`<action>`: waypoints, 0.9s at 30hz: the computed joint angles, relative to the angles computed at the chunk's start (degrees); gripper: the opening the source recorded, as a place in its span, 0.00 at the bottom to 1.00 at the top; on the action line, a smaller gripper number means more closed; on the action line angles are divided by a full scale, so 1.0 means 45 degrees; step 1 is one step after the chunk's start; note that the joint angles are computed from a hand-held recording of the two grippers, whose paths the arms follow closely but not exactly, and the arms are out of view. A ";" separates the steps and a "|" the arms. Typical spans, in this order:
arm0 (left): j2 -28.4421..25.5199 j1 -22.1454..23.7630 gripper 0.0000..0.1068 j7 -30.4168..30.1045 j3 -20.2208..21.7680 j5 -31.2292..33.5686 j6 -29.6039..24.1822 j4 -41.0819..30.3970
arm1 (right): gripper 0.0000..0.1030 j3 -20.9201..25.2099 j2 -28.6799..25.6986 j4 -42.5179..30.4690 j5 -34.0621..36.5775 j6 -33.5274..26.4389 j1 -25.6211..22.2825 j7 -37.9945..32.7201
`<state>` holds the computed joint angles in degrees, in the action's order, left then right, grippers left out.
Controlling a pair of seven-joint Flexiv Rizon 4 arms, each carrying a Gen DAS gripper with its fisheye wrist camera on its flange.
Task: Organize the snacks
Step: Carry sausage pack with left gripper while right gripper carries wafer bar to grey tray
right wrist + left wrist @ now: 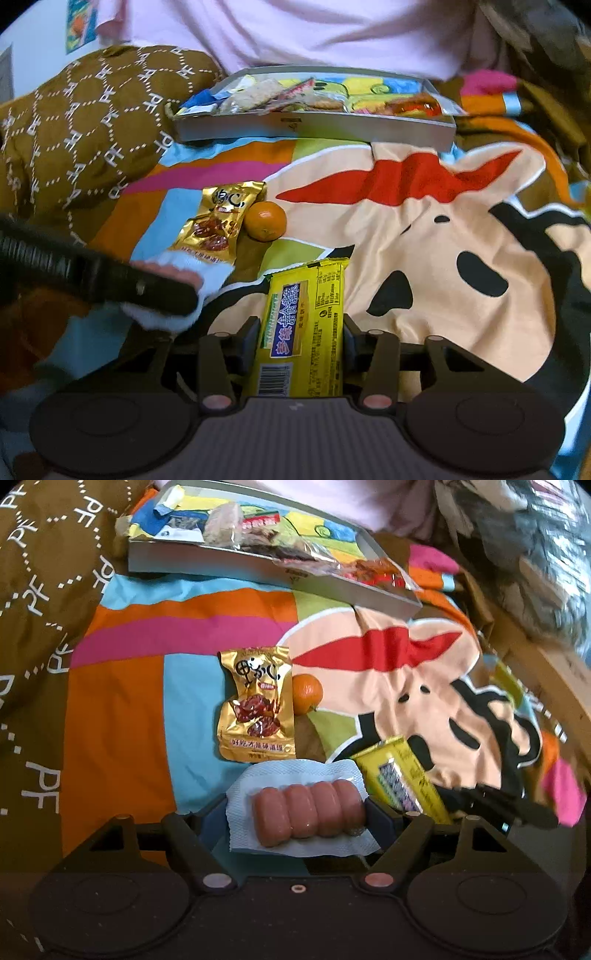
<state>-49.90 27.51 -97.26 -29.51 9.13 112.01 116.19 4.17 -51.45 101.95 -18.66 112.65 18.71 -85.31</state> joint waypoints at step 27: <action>0.0107 -0.1052 0.74 -0.2235 0.1684 0.1112 0.2203 -0.0432 | 0.43 -0.2856 -0.0632 0.0406 0.4106 0.2619 0.3685 -0.5607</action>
<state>-49.41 22.77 -107.31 -21.93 14.14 121.93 114.25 -8.68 -54.30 103.78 -0.18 124.44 35.29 -110.54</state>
